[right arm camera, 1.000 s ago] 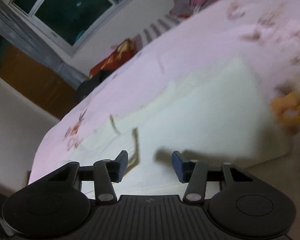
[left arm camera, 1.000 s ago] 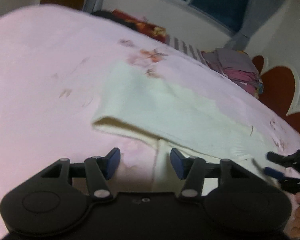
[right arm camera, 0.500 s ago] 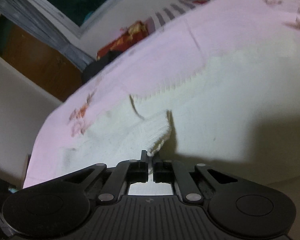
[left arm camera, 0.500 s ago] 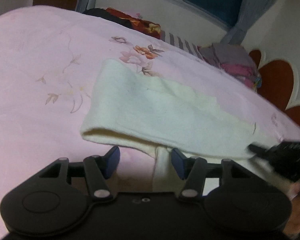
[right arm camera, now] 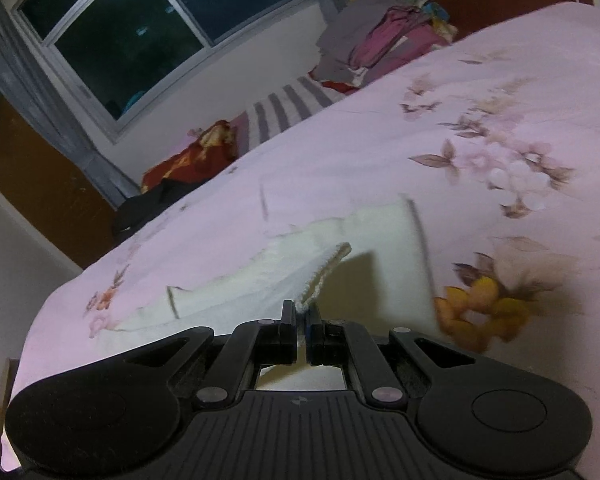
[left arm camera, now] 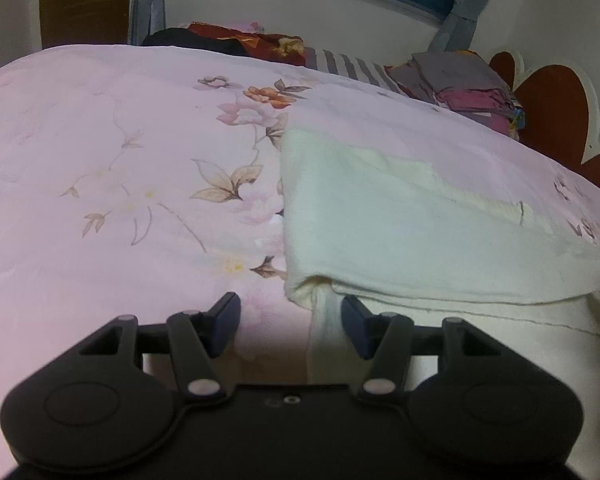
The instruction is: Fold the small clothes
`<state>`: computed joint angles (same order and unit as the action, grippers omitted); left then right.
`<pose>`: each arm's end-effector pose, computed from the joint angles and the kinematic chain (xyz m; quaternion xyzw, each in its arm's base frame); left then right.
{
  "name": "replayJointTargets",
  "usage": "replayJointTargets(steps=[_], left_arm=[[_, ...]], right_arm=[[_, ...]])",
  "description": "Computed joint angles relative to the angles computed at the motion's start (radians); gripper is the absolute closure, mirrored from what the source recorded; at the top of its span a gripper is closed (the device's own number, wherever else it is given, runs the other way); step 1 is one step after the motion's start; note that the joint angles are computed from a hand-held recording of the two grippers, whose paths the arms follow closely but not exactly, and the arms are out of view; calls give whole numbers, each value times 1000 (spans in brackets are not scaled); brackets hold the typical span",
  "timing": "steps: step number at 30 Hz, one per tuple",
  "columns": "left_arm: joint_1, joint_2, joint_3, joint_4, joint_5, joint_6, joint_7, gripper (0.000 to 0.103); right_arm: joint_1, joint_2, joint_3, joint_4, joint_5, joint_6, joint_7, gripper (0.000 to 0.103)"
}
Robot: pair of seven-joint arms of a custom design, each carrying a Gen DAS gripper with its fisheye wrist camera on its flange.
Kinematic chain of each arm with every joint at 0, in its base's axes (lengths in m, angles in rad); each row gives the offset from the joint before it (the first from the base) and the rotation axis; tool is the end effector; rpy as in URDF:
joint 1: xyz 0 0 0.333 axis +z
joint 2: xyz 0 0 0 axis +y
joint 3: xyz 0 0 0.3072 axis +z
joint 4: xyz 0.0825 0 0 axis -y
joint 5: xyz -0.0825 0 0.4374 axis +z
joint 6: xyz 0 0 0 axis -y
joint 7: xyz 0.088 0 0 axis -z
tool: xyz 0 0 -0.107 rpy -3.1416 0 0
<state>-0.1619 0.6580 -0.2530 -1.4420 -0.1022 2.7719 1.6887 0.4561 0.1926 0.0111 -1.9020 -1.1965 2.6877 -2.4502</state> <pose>0.7576 -0.2793 0.3584 -0.5394 0.7663 -0.3271 0.1214 0.5959 0.3338 0.4142 -0.3205 0.8318 -0.1883 0.4122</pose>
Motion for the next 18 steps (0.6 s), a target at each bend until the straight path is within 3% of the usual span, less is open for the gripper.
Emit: replayJointTargets(steps=[18], left_arm=[[10,15,-10,27,-16,-32,41,50]], right_arm=[[-24,-57,31,-98,32,-24,16,100]])
